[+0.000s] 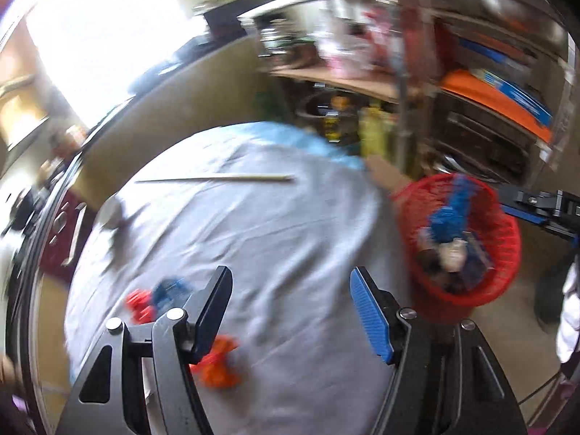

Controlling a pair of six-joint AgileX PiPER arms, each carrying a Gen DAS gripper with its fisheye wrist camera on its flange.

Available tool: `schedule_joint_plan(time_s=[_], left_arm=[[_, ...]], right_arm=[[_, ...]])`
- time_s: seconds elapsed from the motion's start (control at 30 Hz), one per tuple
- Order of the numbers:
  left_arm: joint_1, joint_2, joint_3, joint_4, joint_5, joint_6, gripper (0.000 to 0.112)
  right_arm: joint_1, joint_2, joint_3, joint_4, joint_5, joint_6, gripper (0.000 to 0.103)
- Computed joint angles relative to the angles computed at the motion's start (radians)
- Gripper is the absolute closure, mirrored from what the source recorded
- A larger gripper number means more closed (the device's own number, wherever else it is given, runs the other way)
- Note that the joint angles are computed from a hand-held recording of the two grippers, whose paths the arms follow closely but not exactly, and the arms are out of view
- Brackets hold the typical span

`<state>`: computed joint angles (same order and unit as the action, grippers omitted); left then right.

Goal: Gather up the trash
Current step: 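Open both tools to drop the blue bag and tissue into the wastebasket, then lower the left tool onto the white medicine box and close it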

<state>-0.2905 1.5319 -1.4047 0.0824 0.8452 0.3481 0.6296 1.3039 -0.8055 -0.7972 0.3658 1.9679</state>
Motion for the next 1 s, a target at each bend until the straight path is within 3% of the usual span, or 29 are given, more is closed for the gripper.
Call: schedule_joint_plan(time_s=[0.33,0.6,1.0], left_arm=[[0.395,-0.046,0.037,-0.112,-0.029,0.121,0.043],[0.619,-0.021,0.067,-0.201,-0.024,0.224,0.043],[0.770,0.036,0.050,-0.263,-0.032,0.288,0.043]], right_arm=[[0.059,0.309,-0.369,0.399,-0.023,-0.524,0.046],[0.120,0.557,-0.732,0.718,0.099,-0.927,0.046],[0.189,0.852,-1.215,0.878,0.345,-1.149,0.045]])
